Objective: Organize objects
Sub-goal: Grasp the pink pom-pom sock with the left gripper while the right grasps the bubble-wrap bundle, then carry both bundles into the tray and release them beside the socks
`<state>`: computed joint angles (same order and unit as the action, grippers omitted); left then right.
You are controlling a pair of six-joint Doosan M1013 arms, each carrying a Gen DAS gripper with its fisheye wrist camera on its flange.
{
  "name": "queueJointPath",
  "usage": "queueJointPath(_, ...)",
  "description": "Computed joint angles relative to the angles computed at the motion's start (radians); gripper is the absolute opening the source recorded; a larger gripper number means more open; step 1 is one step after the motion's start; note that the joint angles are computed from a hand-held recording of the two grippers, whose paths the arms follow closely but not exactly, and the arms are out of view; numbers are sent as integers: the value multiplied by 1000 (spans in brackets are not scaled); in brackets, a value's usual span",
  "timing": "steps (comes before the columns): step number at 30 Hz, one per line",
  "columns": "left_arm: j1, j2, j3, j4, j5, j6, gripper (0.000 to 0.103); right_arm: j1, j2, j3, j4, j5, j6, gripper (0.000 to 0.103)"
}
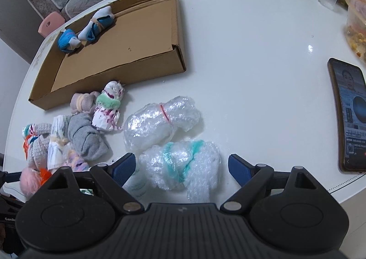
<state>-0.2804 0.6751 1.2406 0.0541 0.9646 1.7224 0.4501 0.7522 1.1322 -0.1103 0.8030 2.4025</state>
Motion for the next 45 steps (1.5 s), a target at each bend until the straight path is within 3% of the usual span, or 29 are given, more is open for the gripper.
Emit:
queueJointPath(5, 5, -6, 8, -24, -28, 15, 100, -6, -10, 19, 2, -24, 19, 79)
queueJointPath(8, 10, -1, 3, -42, -20, 18, 98, -8, -11, 25, 10, -27, 10, 72)
queueJointPath(14, 22, 6, -4, -85, -13, 32, 92, -2, -4, 19, -3, -17, -19, 68)
queueJointPath(17, 26, 1, 2, -101, -28, 53, 80, -1, -3, 20, -25, -23, -11, 64)
queueJointPath(19, 29, -3, 4, -117, -33, 70, 60, -1, -6, 24, -39, -25, -1, 63)
queueJointPath(21, 38, -4, -1, -153, -20, 81, 53, -2, -11, 30, -52, -30, 7, 62)
queueJointPath(30, 49, -21, 12, -162, -45, 108, 45, -8, -28, 54, -76, -39, 29, 62)
queueJointPath(37, 48, -40, 4, -210, -9, 100, 45, -10, -43, 59, -70, -51, 3, 62)
queueJointPath(45, 54, -65, -9, -294, -109, 158, 45, -23, -58, 36, -83, -56, 6, 62)
